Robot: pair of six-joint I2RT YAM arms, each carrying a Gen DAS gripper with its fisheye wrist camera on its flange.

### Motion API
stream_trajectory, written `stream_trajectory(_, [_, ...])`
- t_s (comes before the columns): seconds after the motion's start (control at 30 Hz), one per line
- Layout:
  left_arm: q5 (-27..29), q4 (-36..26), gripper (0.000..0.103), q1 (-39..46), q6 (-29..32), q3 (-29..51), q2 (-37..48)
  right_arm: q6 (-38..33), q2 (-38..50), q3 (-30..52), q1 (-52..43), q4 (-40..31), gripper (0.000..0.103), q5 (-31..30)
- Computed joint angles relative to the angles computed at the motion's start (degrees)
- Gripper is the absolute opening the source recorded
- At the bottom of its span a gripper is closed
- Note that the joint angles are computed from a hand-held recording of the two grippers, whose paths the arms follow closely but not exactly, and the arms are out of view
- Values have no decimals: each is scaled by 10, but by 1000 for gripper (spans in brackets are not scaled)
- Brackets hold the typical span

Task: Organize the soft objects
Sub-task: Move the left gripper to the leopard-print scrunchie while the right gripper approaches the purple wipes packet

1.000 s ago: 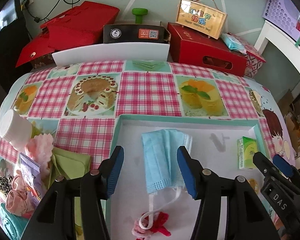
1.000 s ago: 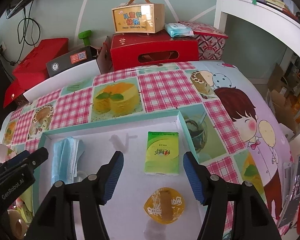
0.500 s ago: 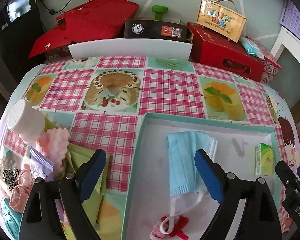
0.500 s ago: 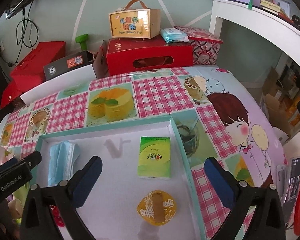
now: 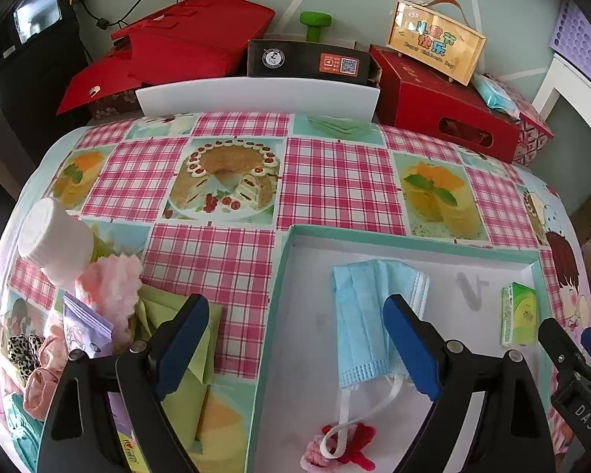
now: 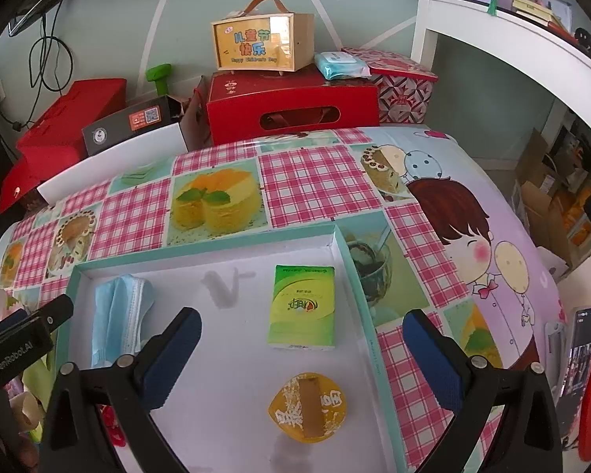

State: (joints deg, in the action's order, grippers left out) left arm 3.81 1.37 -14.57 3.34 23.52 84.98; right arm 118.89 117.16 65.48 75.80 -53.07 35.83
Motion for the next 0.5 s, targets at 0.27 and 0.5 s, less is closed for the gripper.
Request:
stream_trajectory(0.27, [32,-60,90,62,51,24,-32,-13,7,14,0,-2,103,1])
stream_trajectory(0.5, [48,-116,90,144,126,41,-100,-44,17,36,-4,11,103,5])
